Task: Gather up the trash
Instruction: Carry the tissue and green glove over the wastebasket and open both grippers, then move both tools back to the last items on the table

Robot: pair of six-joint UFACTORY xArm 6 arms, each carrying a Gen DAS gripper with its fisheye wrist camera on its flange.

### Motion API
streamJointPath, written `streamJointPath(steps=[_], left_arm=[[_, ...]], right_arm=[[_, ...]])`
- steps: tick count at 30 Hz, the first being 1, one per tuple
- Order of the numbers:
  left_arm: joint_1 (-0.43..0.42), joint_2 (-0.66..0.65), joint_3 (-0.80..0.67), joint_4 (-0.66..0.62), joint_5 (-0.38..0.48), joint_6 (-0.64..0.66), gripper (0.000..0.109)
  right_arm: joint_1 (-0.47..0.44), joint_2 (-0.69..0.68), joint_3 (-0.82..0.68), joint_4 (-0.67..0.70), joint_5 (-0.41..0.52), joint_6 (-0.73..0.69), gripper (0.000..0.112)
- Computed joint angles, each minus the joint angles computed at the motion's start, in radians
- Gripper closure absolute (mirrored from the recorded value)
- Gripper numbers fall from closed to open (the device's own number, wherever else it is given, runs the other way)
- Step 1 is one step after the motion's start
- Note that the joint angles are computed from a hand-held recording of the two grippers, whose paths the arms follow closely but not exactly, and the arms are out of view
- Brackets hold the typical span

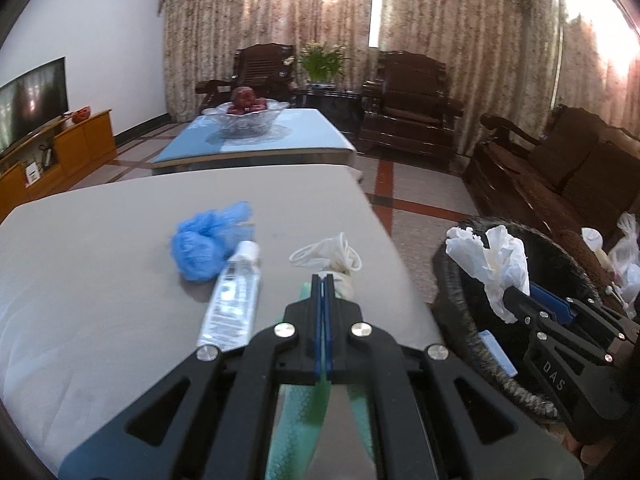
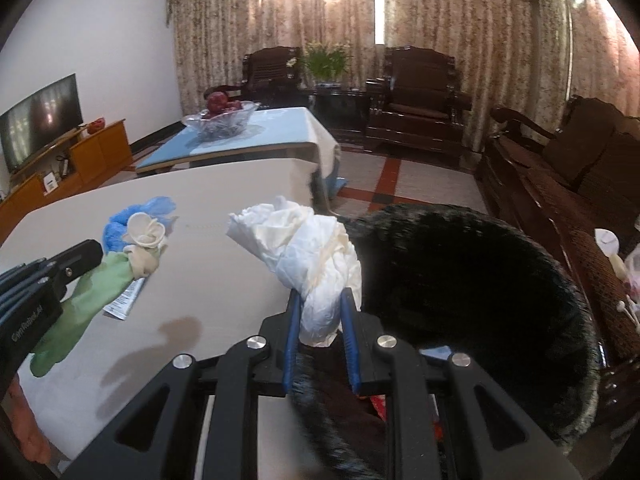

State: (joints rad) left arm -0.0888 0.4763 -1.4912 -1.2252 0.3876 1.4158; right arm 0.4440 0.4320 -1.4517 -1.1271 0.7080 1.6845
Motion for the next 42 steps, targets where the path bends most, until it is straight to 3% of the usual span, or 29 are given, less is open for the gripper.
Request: streamJointPath(steps=[20, 28, 32, 34, 35, 36, 37, 39, 42], left_arm=[[-0.158, -0.026, 0.08, -0.03, 0.033, 0.062, 0.108], [-0.235, -0.021, 0.073, -0.057, 0.051, 0.073, 0.108], [-0.256, 0.006, 0.042, -0.017, 0.088, 0.016, 0.108], [-0.265, 0.02, 0.029, -0.011, 0.085, 0.003, 0.105], [-0.267, 0.024, 0.027, -0.014, 0.08, 0.002, 0.097], [-0.268, 0.026, 0.025, -0.012, 0.074, -0.002, 0.074], [-0.266, 0.027, 0.023, -0.03, 0.066, 0.006, 0.065], [-0.259, 0.029, 0.018, -0.052, 0.048, 0.029, 0.061], [-0.23, 0.039, 0.001, -0.056, 0.038, 0.051, 0.056]], right_arm=[[-0.075, -0.24, 0.366, -0.038, 0.059, 0.185, 0.092], [-0.107, -0.298, 0.451, -0.045, 0.076, 0.219, 0.092], [-0.128, -0.296, 0.46, -0.046, 0.078, 0.22, 0.091], [-0.131, -0.292, 0.462, -0.047, 0.089, 0.219, 0.083], [-0.133, -0.292, 0.464, -0.045, 0.09, 0.216, 0.079], [-0.133, -0.29, 0.463, -0.043, 0.096, 0.216, 0.068], [-0.132, -0.29, 0.465, -0.046, 0.1, 0.222, 0.056], [-0.126, -0.281, 0.456, -0.048, 0.103, 0.23, 0.048], [-0.108, -0.259, 0.427, -0.056, 0.131, 0.241, 0.023]])
